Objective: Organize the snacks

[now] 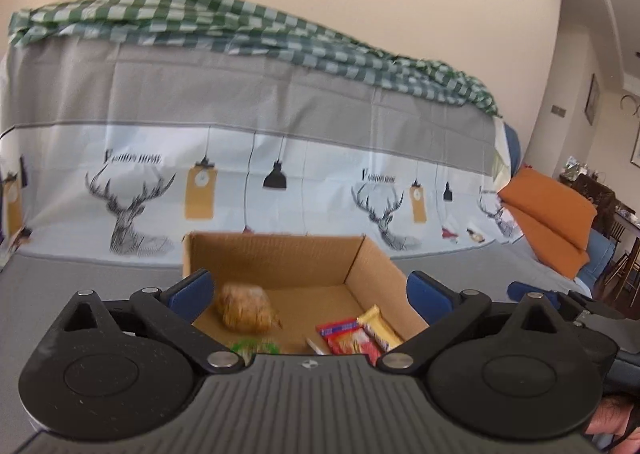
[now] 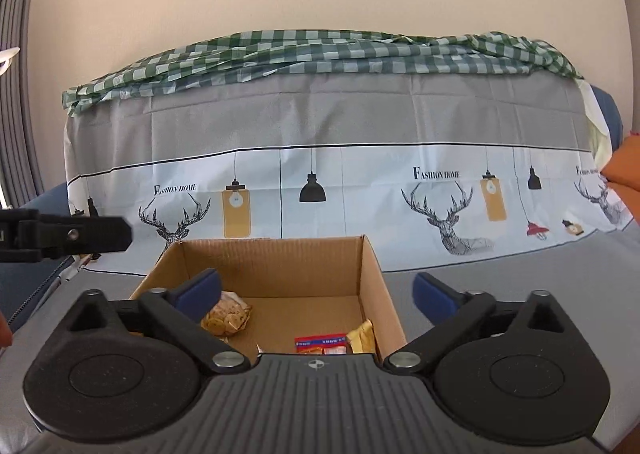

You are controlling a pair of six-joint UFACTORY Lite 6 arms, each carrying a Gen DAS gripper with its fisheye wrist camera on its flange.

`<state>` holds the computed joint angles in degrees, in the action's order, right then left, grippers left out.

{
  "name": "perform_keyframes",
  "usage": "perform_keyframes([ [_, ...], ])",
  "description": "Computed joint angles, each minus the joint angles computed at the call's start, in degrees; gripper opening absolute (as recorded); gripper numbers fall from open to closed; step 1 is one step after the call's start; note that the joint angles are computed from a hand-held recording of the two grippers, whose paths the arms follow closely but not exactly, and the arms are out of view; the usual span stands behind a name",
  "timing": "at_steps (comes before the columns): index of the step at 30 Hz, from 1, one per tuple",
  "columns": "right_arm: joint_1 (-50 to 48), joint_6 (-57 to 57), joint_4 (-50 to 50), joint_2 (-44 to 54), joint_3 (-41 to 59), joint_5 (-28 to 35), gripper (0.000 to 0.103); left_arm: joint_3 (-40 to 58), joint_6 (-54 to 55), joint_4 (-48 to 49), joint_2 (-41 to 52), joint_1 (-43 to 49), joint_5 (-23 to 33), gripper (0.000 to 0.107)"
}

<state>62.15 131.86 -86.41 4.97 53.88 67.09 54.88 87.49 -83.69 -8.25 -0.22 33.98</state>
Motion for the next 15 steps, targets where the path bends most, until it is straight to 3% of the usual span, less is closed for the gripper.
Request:
perform_keyframes([
  [4,4.6,0.1,6.0,-2.7,-2.1,2.7,0.102,-7.1,-16.6,16.6,-10.3,-1.2,-3.7,0.103],
  [7,8.1,-0.4,11.8,-3.2,-2.6,4.4,0.102,-12.8,-27.3,25.6,-16.2,-2.3,-3.4,0.103],
  [10,11.2,1.0,17.4,-2.5,-2.5,6.3,0.102,-19.8,-27.2,24.3,-21.4,-2.4,-3.8,0.102],
  [12,12.4,2.4,18.8,-2.3,-3.1,5.8,0.102,-24.9,-23.5,20.4,-24.2,-3.4,-7.1,0.102],
  [15,12.1,0.5,18.1,-0.7,-2.7,5.1,0.102,-24.9,-22.9,20.6,-20.5,-5.4,-10.8,0.102],
])
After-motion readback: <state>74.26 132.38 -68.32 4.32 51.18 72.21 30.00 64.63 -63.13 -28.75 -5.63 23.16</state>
